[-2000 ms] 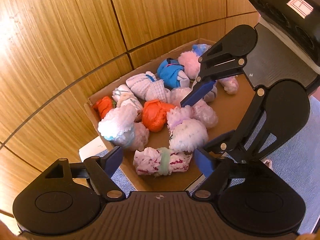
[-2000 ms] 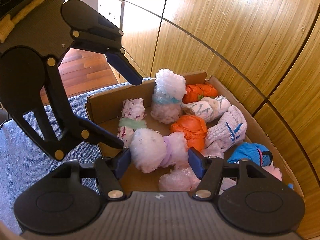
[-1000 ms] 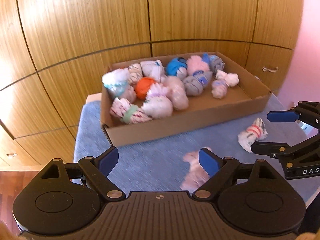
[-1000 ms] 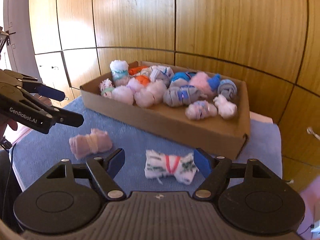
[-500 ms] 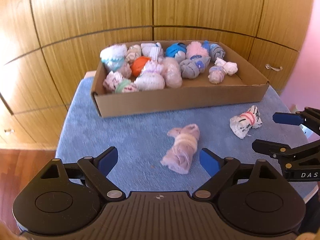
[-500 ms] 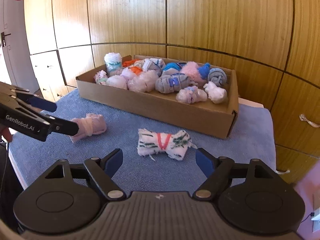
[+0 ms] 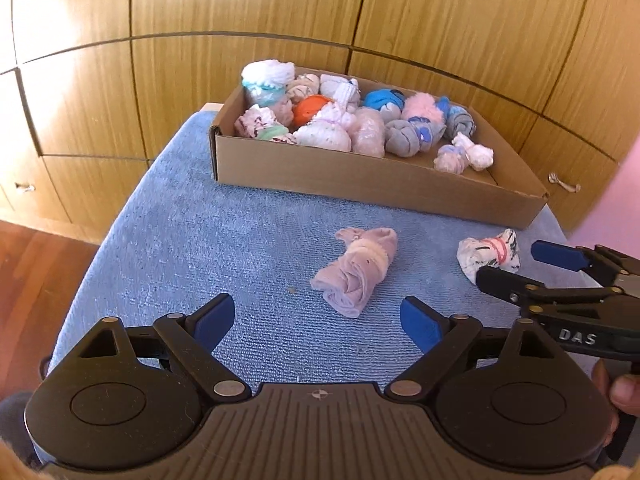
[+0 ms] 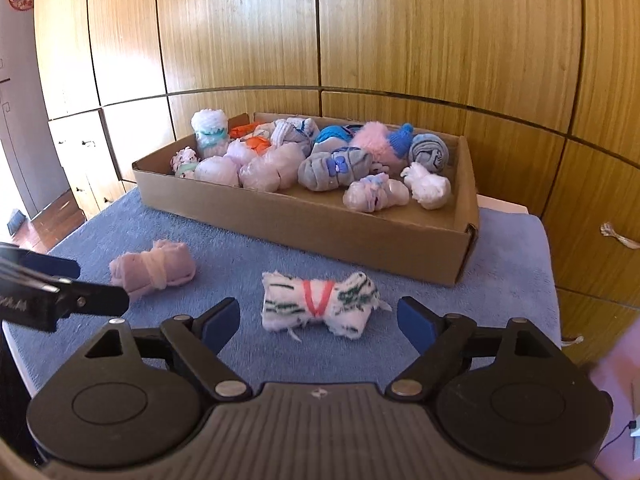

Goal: Organize objects
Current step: 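Grasp the pale pink rolled bundle with the left tool while the right tool grasps the white-red-green bow bundle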

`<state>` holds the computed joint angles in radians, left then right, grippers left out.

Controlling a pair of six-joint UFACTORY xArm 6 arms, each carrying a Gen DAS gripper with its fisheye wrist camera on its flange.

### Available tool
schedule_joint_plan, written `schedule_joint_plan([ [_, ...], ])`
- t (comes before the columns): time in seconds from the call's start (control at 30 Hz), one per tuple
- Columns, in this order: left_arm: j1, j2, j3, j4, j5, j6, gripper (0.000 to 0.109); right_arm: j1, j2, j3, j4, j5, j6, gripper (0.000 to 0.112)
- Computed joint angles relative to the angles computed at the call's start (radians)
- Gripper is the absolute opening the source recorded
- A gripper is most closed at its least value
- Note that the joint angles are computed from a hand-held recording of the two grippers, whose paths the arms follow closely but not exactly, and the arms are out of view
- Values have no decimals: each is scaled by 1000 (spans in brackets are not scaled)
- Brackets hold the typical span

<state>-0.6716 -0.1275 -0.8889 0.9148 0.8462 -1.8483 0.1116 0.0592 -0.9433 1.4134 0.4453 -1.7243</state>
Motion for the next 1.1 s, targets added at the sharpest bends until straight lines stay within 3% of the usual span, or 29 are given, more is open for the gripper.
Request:
schedule_joint_plan([
  [0.17, 2, 13, -10, 2, 12, 47, 93, 14, 32, -28, -37, -12, 37, 83],
  [0.33, 31, -26, 26, 118, -46, 248, 95, 22, 40, -32, -55, -23, 48, 74],
  [0.5, 166, -120, 139, 219, -323, 580, 96, 21, 36, -22, -45, -21, 39, 74],
  [0.57, 246, -148, 187, 155, -476, 697, 96, 18, 37, -22, -39, -17, 41, 74],
  [0.63, 292, -139, 199, 47, -542, 777, 95, 18, 37, -21, -32, -21, 35, 74],
  [0.7, 287, -128, 191, 24, -500, 703, 92, 20, 38, -21, -31, -30, 32, 71],
  [0.83, 204, -100, 157, 114, -365, 465, 92, 14, 41, -21, -27, -21, 22, 69],
  [0.9, 135, -67, 113, 85, -244, 396, 92, 17, 37, -18, -6, -28, -9, 63],
  [1.1, 37, -33, 57, 14, -115, 135, 95, -3, 20, -10, 87, 3, -101, 59],
])
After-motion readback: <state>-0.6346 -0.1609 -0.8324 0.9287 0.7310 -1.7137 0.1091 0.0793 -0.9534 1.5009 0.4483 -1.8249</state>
